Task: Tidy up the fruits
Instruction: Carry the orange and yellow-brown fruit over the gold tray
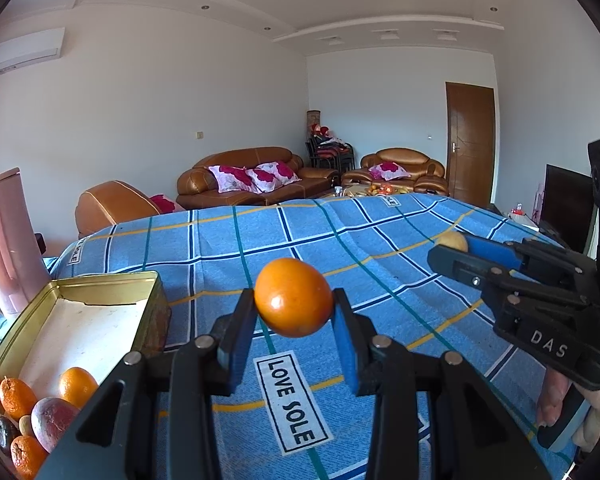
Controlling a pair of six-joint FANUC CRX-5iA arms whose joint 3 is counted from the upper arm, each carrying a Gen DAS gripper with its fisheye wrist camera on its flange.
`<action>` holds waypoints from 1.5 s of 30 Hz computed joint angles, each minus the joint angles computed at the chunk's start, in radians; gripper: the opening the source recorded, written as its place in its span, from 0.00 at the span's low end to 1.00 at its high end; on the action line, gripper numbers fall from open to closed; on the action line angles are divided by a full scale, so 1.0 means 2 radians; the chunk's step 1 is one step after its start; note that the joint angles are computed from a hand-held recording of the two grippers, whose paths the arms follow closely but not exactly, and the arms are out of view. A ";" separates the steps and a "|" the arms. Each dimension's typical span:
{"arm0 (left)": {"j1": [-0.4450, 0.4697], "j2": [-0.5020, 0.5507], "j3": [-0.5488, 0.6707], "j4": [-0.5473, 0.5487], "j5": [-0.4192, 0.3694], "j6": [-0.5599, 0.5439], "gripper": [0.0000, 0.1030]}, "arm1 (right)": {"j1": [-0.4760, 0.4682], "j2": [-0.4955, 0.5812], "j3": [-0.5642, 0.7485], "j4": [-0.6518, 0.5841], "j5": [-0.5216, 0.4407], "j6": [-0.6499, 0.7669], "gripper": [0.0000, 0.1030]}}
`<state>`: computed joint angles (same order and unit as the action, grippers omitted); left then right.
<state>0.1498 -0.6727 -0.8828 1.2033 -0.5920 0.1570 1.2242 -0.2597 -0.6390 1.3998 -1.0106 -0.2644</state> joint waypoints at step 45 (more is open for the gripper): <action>0.190 -0.017 -0.019 0.051 -0.096 -0.055 0.38 | 0.013 0.103 0.090 0.025 0.094 0.040 0.29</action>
<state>0.5300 -0.7067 -0.9211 1.3047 -0.7832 0.0473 1.2498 -0.0532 -0.4584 1.4494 -0.8223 -0.1847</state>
